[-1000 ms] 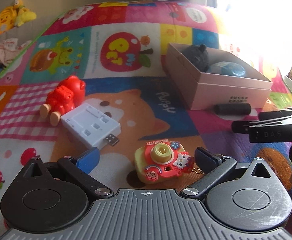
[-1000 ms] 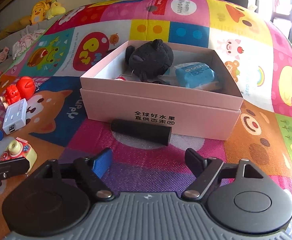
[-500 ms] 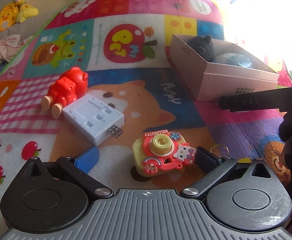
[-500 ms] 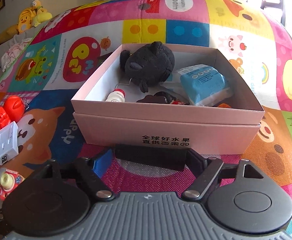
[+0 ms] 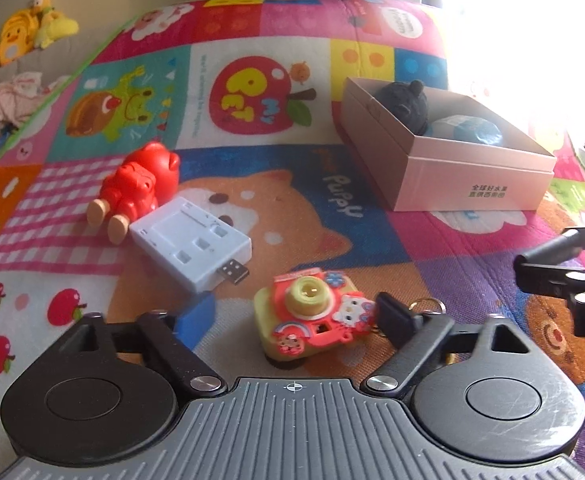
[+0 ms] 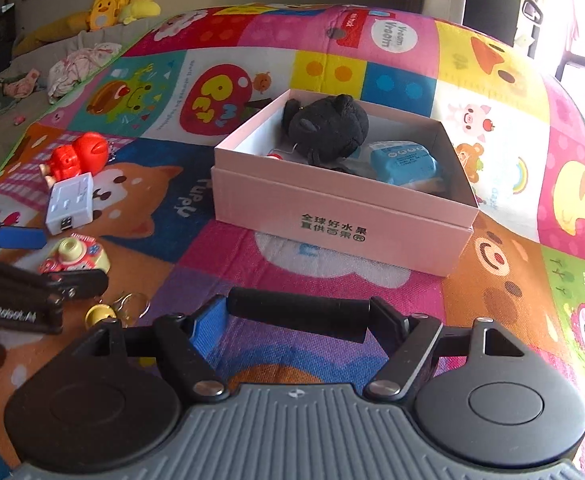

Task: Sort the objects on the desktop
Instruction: 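Close the left tool on the pink keychain toy on the mat, then carry the keychain toy into the pink box with the left tool while the right tool lifts the black cylinder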

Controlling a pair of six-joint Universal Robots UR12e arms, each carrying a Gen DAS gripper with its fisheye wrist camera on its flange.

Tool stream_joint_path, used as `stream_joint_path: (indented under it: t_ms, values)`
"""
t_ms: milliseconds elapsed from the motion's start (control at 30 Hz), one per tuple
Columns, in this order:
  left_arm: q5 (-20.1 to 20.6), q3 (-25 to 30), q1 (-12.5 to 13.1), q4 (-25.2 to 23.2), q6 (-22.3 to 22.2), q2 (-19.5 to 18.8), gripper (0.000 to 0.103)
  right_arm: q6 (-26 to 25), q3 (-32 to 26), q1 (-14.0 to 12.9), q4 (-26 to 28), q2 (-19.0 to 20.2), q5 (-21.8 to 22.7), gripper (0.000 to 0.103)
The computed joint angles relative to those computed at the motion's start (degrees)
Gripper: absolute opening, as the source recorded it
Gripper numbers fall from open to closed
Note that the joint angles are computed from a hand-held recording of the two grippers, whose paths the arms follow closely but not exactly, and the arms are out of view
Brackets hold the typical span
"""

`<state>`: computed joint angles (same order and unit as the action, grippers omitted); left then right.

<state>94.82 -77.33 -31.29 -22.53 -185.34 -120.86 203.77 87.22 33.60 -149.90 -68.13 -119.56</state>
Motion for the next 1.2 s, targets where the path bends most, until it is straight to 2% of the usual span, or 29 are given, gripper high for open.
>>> stream_joint_path:
  t_ms: [133,233,333,500,667,800,900,967,1033,1200]
  values:
    - [-0.3,-0.2,-0.2,0.0,1.5,0.2,0.070,0.3,1.1,0.6,-0.8,-1.1,-0.2,0.076]
    - [-2.1,-0.4,-0.2,-0.7,3.1,0.8,0.070,0.9,1.6,1.0,-1.2,-1.6,-0.8,0.076]
    - [-2.3,-1.1,-0.6,0.9,6.2,1.5,0.070,0.8,2.1,1.2,-2.3,-2.3,-1.3,0.076]
    - [-5.2,0.8,-0.7,4.5,9.2,2.2,0.070,-1.9,3.7,2.0,-7.7,-4.0,-3.2,0.076]
    - [-8.0,7.0,-1.0,8.8,11.7,0.6,0.070,-5.0,5.3,2.9,-15.3,-5.6,-4.0,0.076]
    - [-13.5,12.7,-0.6,7.1,8.4,-1.4,0.070,-6.6,6.2,3.1,-20.1,-6.5,-4.9,0.076]
    - [-15.0,16.7,-0.7,5.8,7.5,-3.6,0.070,-7.2,6.6,3.0,-23.2,-6.7,-7.9,0.076]
    - [-14.6,19.7,-1.0,4.7,7.3,-5.6,0.070,-6.6,6.9,2.6,-24.2,-6.9,-8.9,0.076]
    - [-15.8,23.1,-1.0,2.4,6.3,-7.6,0.070,-6.2,7.3,2.2,-24.6,-7.0,-9.8,0.076]
    - [-16.7,31.2,-1.2,-0.9,4.9,-12.9,0.070,-3.8,8.1,1.1,-21.8,-7.2,-9.0,0.076]
